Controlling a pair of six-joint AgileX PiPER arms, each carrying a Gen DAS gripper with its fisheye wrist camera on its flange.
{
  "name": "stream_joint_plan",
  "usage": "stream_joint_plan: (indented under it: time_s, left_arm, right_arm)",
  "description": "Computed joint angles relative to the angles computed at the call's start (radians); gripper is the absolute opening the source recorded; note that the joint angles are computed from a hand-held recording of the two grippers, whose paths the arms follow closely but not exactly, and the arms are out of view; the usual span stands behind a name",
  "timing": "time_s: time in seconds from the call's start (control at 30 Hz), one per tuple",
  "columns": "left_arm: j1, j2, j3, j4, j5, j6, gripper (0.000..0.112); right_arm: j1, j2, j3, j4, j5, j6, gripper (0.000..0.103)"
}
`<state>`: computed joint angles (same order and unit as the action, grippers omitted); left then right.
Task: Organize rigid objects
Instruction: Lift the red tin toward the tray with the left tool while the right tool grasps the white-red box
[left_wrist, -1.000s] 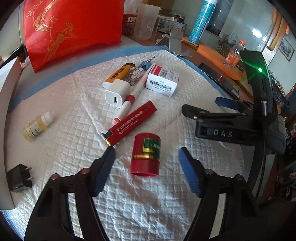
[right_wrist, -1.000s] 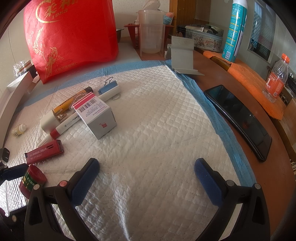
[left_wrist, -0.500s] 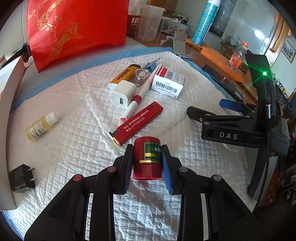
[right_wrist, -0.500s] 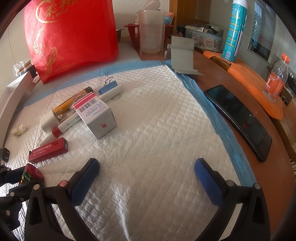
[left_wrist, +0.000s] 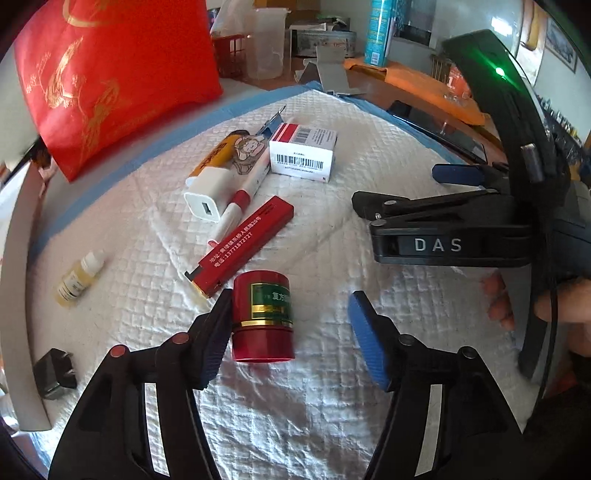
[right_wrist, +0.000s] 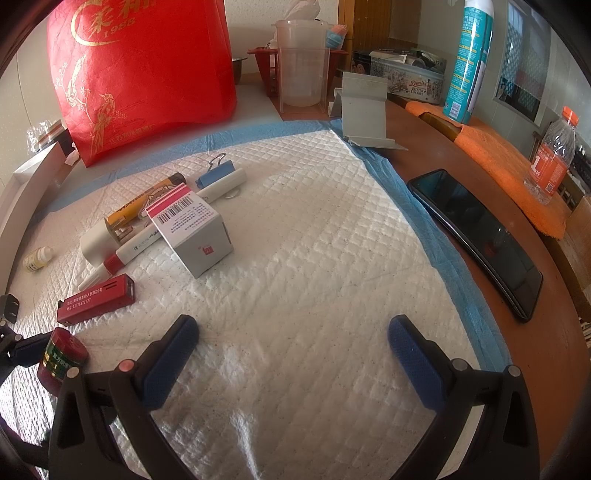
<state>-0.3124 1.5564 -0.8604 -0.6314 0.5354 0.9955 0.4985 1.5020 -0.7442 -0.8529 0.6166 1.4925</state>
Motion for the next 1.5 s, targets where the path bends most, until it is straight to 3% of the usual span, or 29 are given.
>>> stream_joint_plan:
  time_s: [0.07, 0.13, 0.23, 0.3, 0.37, 0.5, 0.57, 0.67, 0.73, 0.77, 0.87, 0.93, 1.0, 1.07, 1.13, 1.37, 1.43, 1.5]
  left_arm:
    - [0.031, -0.006, -0.001, -0.011, 0.007, -0.002, 0.029]
    - [0.087, 0.002, -0.021, -0.032, 0.061, -0.002, 0.029]
    - [0.151, -0.029, -0.009, 0.003, 0.046, -0.041, 0.029]
    - [0.199, -0.061, -0.015, 0.043, 0.040, -0.081, 0.029]
    - [0.240, -0.082, -0.052, 0.084, 0.054, -0.130, 0.029]
    - [0.320, -0.105, -0.231, 0.160, 0.112, -0.252, 0.029]
    - [0.354, -0.111, -0.321, 0.185, 0.133, -0.310, 0.029]
    - [0.396, -0.134, -0.376, 0.211, 0.129, -0.376, 0.029]
    - [0.440, -0.162, -0.344, 0.178, 0.126, -0.365, 0.029]
    - [0.454, -0.170, -0.324, 0.166, 0.121, -0.358, 0.029]
    - [0.505, -0.173, -0.281, 0.106, 0.145, -0.310, 0.029]
    - [0.511, -0.176, -0.267, 0.115, 0.149, -0.317, 0.029]
    - [0.515, -0.185, -0.247, 0.107, 0.138, -0.310, 0.029]
    - [0.499, -0.188, -0.236, 0.120, 0.130, -0.329, 0.029]
    - [0.484, -0.180, -0.226, 0.133, 0.126, -0.340, 0.029]
    - [0.442, -0.160, -0.208, 0.164, 0.115, -0.365, 0.029]
    - [0.432, -0.162, -0.203, 0.178, 0.104, -0.370, 0.029]
    - [0.428, -0.162, -0.205, 0.191, 0.097, -0.382, 0.029]
  right_arm:
    - [0.001, 0.000, 0.000, 0.000, 0.002, 0.000, 0.103]
    - [-0.017, 0.006, 0.007, -0.012, -0.021, 0.004, 0.103]
    - [-0.042, -0.005, 0.020, -0.001, -0.060, -0.043, 0.103]
    - [-0.038, -0.070, 0.061, -0.112, -0.083, 0.030, 0.103]
    - [0.009, -0.161, 0.083, -0.276, -0.022, 0.119, 0.103]
    - [0.071, -0.318, -0.016, -0.422, 0.155, 0.058, 0.103]
    - [0.038, -0.373, -0.100, -0.415, 0.149, -0.070, 0.103]
    - [-0.123, -0.428, -0.188, -0.163, -0.113, -0.370, 0.103]
    - [-0.224, -0.429, -0.155, 0.036, -0.294, -0.543, 0.103]
    - [-0.252, -0.419, -0.140, 0.136, -0.335, -0.634, 0.103]
    - [-0.269, -0.337, -0.105, 0.436, -0.341, -0.929, 0.101]
    - [-0.280, -0.273, -0.080, 0.618, -0.354, -1.129, 0.090]
    - [-0.298, -0.222, -0.075, 0.796, -0.345, -1.329, 0.072]
    - [-0.314, -0.188, -0.066, 0.975, -0.327, -1.509, 0.065]
    - [-0.315, -0.164, -0.073, 1.014, -0.310, -1.558, 0.063]
    - [-0.279, -0.026, -0.134, 0.921, -0.307, -1.502, 0.054]
    - [-0.268, 0.027, -0.158, 0.866, -0.292, -1.441, 0.048]
    - [-0.262, 0.063, -0.177, 0.846, -0.275, -1.410, 0.034]
